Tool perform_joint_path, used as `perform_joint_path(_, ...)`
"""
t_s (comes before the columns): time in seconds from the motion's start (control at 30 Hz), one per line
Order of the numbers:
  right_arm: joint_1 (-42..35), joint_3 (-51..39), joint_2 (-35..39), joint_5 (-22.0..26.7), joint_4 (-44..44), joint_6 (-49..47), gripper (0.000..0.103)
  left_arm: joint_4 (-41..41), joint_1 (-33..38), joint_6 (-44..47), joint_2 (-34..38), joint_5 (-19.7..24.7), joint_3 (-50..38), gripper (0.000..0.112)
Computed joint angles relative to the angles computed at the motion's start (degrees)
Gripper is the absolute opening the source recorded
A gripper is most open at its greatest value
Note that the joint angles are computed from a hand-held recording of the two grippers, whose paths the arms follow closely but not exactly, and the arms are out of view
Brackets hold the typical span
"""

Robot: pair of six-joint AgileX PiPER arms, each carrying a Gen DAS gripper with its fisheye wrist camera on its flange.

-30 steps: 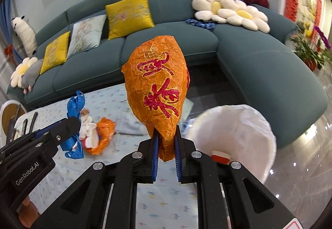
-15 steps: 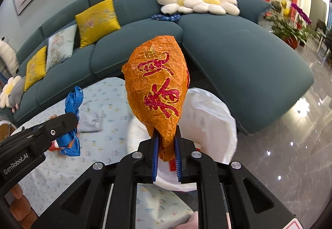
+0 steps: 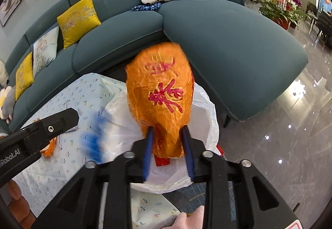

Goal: Collect trash
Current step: 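Carry cord and orange bag over the wastebasket and open both tools, then move both tools back toward the remaining pile of trash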

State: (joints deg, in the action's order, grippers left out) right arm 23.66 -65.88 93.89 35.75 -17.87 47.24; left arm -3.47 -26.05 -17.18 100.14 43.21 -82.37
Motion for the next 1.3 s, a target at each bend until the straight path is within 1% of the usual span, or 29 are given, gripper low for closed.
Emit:
perform_joint_path(0.17,0.50,-1.00,0.72,0.30,-0.46,0.55,0.036,0.52,0.75,-0.70,-0.72,0.04,0.65,0.042)
perform_joint_path(0.27,1.71,-1.58,0.66,1.26,-1.68,1.80,0.040,0.75,1.61,-0.90,-1.83,-0.21,1.79,0.043)
perform_joint_path(0.5,4.63,-4.19,0.95,3.31,-2.68,3.29,0.040,-0.28,4.38,-0.10,-5.47,-0.85,5.16,0.043)
perform_joint_path(0.73,8.91,-8.09,2.63,6.37,-4.14,4.94,0.040,-1.75,7.88,1.53,-8.52,-0.76,7.65,0.043)
perform_joint_path(1.03,14.12,-14.31,5.67,10.49,-5.34,5.41,0.040,-6.06,14.82,6.19,-12.73,-0.84,11.90,0.043)
perform_joint_path(1.3,19.35,-22.63,10.98,14.76,-5.58,4.90,0.040,-10.27,23.13,12.60,-15.37,-0.62,14.98,0.044)
